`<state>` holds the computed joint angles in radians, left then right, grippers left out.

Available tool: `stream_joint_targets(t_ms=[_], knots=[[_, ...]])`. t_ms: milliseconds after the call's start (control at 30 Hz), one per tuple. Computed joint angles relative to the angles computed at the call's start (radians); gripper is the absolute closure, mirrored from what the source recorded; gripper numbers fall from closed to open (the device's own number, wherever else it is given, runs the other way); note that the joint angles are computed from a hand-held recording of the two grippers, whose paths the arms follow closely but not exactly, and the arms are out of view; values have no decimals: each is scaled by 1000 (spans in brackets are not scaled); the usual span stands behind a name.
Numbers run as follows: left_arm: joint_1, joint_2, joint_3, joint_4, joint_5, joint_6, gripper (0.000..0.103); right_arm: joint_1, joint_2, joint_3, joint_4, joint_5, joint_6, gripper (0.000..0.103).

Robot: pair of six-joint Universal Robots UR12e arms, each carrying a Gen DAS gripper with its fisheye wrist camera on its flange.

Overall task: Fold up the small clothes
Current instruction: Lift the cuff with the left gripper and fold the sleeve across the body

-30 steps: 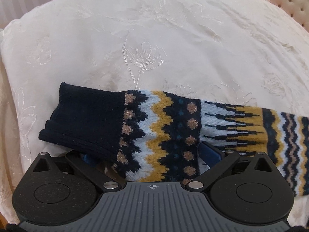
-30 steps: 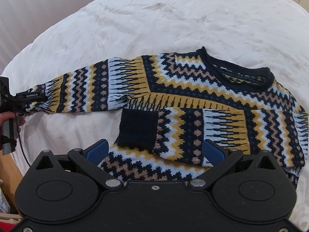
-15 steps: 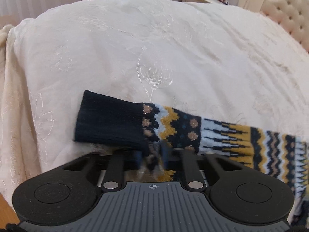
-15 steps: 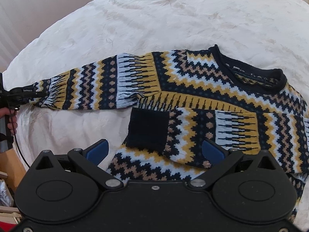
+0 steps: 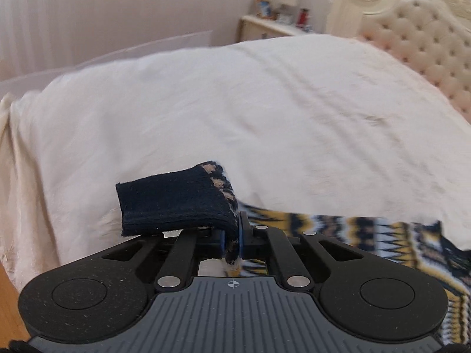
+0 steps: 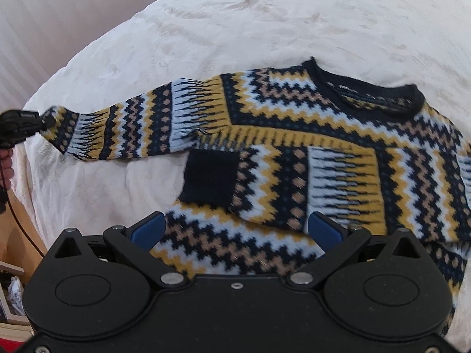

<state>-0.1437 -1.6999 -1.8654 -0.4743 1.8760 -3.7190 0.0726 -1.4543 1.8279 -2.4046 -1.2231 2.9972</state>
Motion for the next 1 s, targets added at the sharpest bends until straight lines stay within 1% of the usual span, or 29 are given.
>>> stream_joint_targets(t_ms=[100, 233, 467, 567, 667, 800, 900, 1000], knots=[[-38, -14, 36, 24, -10, 36, 96, -34, -22, 29, -5, 27, -12, 0], [-93, -48, 96, 52, -33, 74, 96, -81, -48, 63, -12, 55, -28, 0], [-176, -137, 212, 81, -129, 121, 96, -166, -80, 107, -27, 88, -34, 0], [-209, -186, 265, 88, -172, 139, 96, -197, -88, 118, -26, 96, -42, 0], [-239, -230, 311, 85, -212, 161, 96, -227, -96, 128, -22, 105, -54, 0], [-270, -284, 367, 57, -254, 181, 96, -258, -103, 136, -12, 111, -72, 0], [-288, -312, 394, 20, -275, 200, 95, -277, -109, 142, -5, 117, -81, 0], [-304, -322, 407, -12, -282, 215, 93, -287, -113, 146, 1, 117, -81, 0]])
